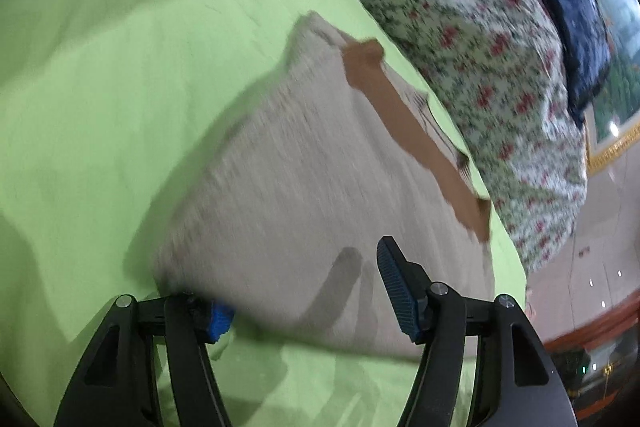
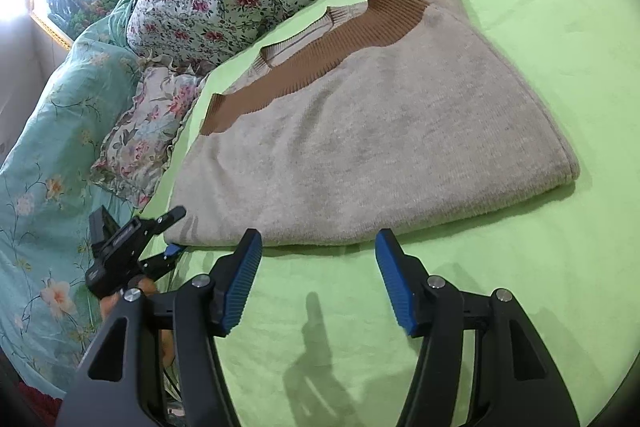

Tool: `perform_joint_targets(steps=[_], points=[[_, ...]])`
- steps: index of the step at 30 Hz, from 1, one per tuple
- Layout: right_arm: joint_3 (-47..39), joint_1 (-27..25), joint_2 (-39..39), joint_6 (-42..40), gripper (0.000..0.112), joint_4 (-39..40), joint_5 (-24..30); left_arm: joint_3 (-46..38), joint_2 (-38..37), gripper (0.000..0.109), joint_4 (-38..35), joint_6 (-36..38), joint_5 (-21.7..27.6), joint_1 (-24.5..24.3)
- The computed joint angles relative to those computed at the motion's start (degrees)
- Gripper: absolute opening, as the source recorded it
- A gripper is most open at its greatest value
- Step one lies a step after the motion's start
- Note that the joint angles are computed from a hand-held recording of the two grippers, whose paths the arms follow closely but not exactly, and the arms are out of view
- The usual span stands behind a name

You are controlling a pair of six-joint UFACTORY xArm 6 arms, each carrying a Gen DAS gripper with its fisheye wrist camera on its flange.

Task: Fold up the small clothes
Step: 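Grasp the sweater's side edge with the right tool while the left tool grasps it too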

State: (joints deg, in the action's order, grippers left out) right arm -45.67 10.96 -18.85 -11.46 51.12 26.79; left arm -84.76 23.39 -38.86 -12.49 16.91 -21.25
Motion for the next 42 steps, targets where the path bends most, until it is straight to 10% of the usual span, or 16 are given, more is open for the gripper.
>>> perform_joint_targets(steps=[2,4,7,21,33,38,42], points=[[0.06,0.24,0.0,-0.03,0.061,0.45,-0.43,-2.19,1.78,0.054,5.78,-5.77,-0.27,0.49],[-0.99,-0.41,0.81,-0.01,0.06,0.35,-0.05,-4.25,3.23,0.021,10.07,-9.09,0.1,0.95],[-3.06,-2.28,2.27,-1.95,0.061,2.04,1.02,-6.42,3.62,0.013,10.68,-8.29,0.74,0.97],[-25.48,-16.67,21.87,-17.7,0.061,22.16,26.51,-36.41,15.79,0.007,29.75,-2.93,14.6,-10.59],[-52.44,-12.78,46.27,-12.21,0.071,21.17,35.55,-41.57,21.79,0.007,30.34,-0.84,18.81,-13.56],[-69.37,-10.55,56.18,-6.35,0.018,13.1,33.39,-41.13,20.76,0.007,32.58,0.1,19.74,-13.94],[-65.08,-11.01,49.72,-15.86,0.018,14.26,30.7,-43.42,20.76,0.007,31.8,1.93,19.31,-15.22]])
